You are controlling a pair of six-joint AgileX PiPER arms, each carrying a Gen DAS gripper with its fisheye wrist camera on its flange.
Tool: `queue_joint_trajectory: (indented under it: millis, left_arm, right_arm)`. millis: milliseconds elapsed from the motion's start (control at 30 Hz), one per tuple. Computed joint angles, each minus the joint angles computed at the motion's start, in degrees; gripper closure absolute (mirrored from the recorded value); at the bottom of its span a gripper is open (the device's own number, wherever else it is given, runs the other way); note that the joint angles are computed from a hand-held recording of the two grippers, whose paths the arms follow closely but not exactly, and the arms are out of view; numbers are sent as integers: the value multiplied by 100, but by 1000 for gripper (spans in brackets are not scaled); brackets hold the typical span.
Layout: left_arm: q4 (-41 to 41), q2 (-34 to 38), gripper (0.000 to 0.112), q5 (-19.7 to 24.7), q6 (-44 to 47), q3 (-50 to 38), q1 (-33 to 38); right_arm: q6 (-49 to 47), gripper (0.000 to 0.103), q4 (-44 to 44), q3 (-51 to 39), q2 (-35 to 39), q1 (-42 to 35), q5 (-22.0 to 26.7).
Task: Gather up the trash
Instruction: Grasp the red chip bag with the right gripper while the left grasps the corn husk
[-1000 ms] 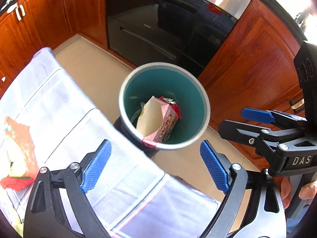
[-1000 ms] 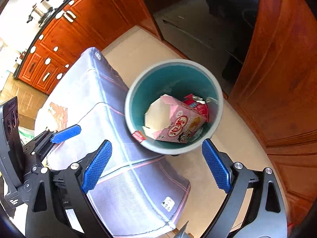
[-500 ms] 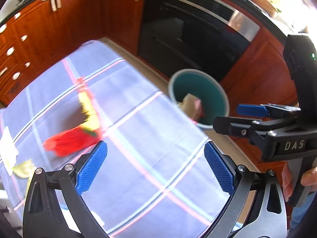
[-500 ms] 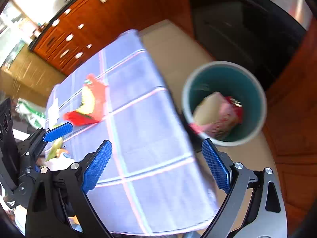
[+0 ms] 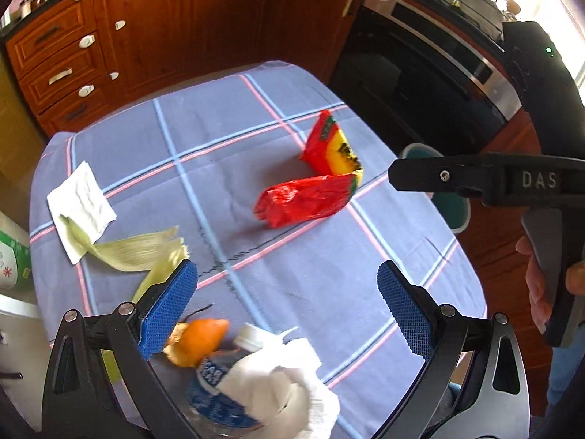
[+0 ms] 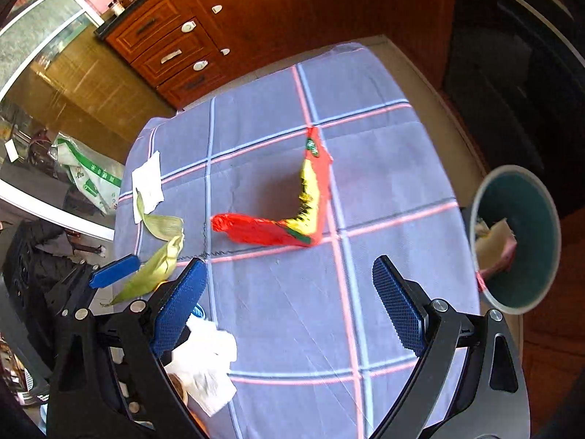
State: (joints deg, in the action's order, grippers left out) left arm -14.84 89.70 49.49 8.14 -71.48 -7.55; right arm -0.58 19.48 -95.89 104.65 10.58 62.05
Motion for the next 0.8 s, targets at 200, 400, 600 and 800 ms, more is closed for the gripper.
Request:
queue_joint_trajectory:
  millis: [200, 400, 600, 800]
  left_arm:
    - [-268, 43, 13, -42, 605, 264, 867]
    - [-556, 318, 13, -106, 983, 371, 1535]
    - [-503, 602, 13, -142, 1052, 415, 1815]
    - [-484, 714, 13, -255, 1142, 614, 1855]
  right_arm:
    - [540, 14, -450, -654, 816, 311, -118]
    - [636, 15, -561, -862, 1248, 332, -384]
    - [282, 61, -347, -380, 955, 475, -665]
    - [100, 74, -417, 385, 359, 786, -1048]
